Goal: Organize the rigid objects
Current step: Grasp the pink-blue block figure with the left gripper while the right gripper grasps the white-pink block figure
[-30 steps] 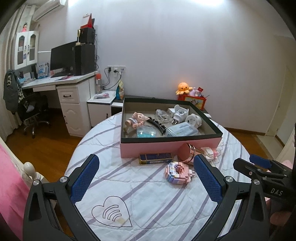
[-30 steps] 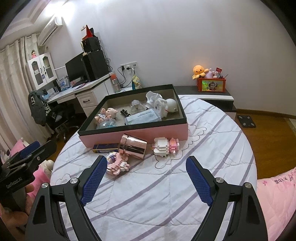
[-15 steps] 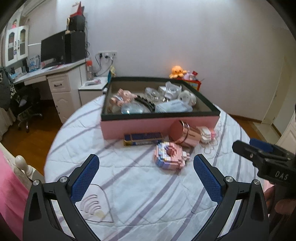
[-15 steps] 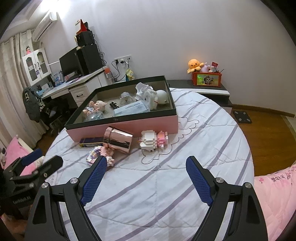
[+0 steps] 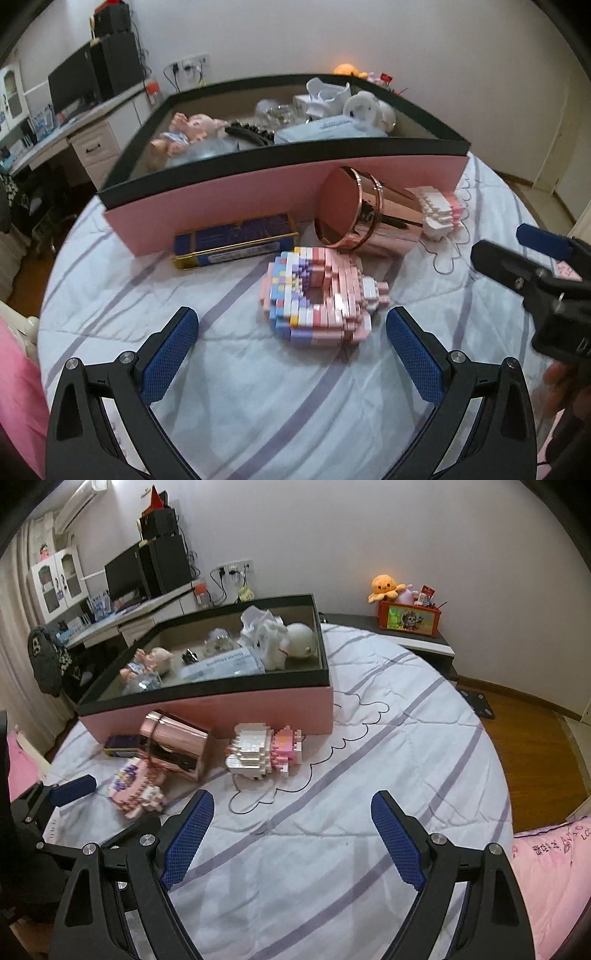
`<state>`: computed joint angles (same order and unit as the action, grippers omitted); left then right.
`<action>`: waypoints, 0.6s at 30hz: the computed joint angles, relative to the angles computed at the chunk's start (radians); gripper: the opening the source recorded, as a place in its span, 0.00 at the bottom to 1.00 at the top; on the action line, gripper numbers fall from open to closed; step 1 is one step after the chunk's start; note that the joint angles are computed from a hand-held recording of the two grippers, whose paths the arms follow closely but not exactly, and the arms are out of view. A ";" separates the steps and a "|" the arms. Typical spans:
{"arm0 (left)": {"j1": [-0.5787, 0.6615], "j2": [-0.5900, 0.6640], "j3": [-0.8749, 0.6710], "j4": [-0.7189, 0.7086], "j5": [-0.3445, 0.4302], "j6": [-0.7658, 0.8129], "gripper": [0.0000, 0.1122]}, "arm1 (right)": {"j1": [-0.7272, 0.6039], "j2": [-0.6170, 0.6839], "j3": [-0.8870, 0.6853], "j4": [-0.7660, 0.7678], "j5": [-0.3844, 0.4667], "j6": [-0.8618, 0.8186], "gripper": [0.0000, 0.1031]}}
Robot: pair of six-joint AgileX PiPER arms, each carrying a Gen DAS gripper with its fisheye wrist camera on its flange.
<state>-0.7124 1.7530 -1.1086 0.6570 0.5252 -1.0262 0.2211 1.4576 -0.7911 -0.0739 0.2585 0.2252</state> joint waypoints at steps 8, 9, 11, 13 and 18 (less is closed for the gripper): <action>0.046 0.015 -0.020 -0.135 -0.054 0.106 0.91 | 0.006 0.088 -0.069 0.033 0.004 -0.030 0.86; 0.052 0.013 -0.017 -0.140 -0.064 0.112 0.89 | 0.009 0.102 -0.083 0.018 0.010 -0.016 0.86; 0.056 0.001 0.003 -0.125 -0.093 0.100 0.80 | 0.010 0.121 -0.105 0.017 0.020 -0.016 0.86; 0.054 -0.001 0.011 -0.071 -0.093 0.064 0.67 | 0.006 0.145 -0.131 0.044 0.027 -0.044 0.86; 0.099 -0.048 0.076 -0.144 -0.175 0.132 0.59 | 0.004 0.203 -0.187 0.058 0.047 -0.083 0.85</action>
